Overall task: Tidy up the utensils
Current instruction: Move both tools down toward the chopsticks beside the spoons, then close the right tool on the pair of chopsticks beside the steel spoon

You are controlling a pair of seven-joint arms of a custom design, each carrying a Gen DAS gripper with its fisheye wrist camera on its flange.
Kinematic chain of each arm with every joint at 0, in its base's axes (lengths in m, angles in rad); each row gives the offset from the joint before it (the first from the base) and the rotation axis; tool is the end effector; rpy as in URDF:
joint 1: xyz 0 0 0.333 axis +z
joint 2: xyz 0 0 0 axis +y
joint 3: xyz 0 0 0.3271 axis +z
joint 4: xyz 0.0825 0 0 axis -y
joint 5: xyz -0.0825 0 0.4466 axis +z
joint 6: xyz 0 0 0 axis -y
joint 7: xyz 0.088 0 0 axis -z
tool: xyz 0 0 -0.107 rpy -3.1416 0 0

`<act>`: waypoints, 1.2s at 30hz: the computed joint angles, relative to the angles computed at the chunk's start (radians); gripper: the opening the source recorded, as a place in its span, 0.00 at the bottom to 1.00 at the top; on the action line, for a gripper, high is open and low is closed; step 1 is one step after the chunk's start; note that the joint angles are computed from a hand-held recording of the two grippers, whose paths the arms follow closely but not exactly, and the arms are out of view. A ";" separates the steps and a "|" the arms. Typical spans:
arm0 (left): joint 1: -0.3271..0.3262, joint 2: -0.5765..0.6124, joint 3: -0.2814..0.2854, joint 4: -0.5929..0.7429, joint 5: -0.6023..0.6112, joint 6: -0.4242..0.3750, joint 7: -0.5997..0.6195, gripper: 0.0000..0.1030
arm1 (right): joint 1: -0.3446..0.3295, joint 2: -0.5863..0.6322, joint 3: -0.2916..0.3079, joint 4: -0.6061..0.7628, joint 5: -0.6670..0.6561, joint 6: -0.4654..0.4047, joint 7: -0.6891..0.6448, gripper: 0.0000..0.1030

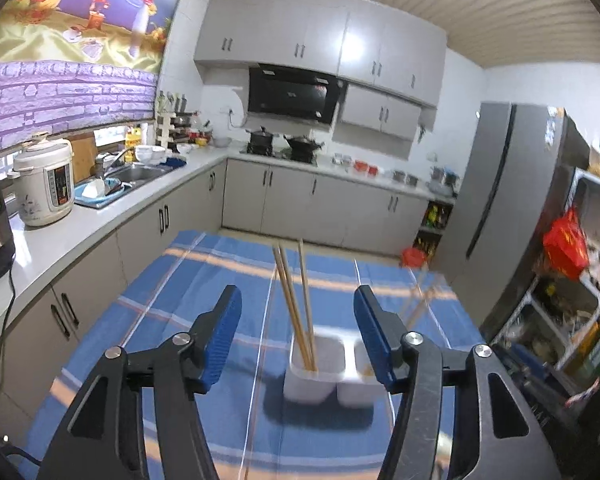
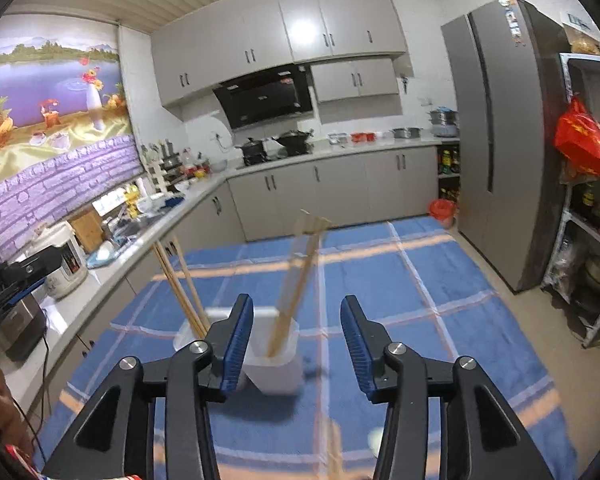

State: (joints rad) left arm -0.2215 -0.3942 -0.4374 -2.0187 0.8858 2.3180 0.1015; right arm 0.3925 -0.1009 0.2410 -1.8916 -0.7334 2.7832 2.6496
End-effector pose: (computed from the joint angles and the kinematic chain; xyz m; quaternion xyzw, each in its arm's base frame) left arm 0.4189 -0.3585 0.6852 -0.6955 0.4769 -0.3879 0.3720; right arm 0.4932 0.4081 0.6511 -0.6401 0.5638 -0.2484 0.4590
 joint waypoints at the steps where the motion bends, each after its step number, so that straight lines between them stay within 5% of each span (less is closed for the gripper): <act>1: -0.016 -0.008 0.004 -0.016 -0.024 0.005 0.012 0.62 | 0.000 -0.040 -0.006 -0.046 0.016 -0.007 -0.007 0.53; 7: -0.105 0.043 0.049 -0.072 -0.236 0.098 0.119 0.63 | 0.007 -0.236 -0.033 -0.300 0.256 -0.124 -0.194 0.54; 15: -0.194 0.243 0.093 -0.038 -0.512 0.199 0.344 0.60 | 0.068 -0.366 -0.078 -0.505 0.600 -0.159 -0.389 0.54; 22: -0.220 0.441 0.095 0.126 -0.495 0.145 0.411 0.47 | 0.000 -0.431 0.011 -0.568 0.684 -0.180 -0.410 0.54; 30: -0.273 0.600 0.129 0.302 -0.426 0.052 0.487 0.45 | -0.045 -0.469 0.062 -0.577 0.695 -0.221 -0.387 0.54; 32: -0.282 0.612 0.136 0.323 -0.412 0.020 0.505 0.36 | -0.048 -0.470 0.065 -0.576 0.696 -0.230 -0.380 0.54; 34: -0.290 0.618 0.139 0.338 -0.399 -0.013 0.527 0.18 | -0.055 -0.467 0.069 -0.570 0.692 -0.236 -0.371 0.54; 36: -0.289 0.613 0.139 0.335 -0.403 -0.021 0.559 0.17 | -0.062 -0.468 0.073 -0.566 0.683 -0.238 -0.361 0.54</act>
State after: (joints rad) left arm -0.5105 0.2185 -0.2988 -1.6836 0.4832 2.2972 0.6605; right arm 0.3303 -0.5687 0.3136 -2.4578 -0.0505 2.5454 2.2886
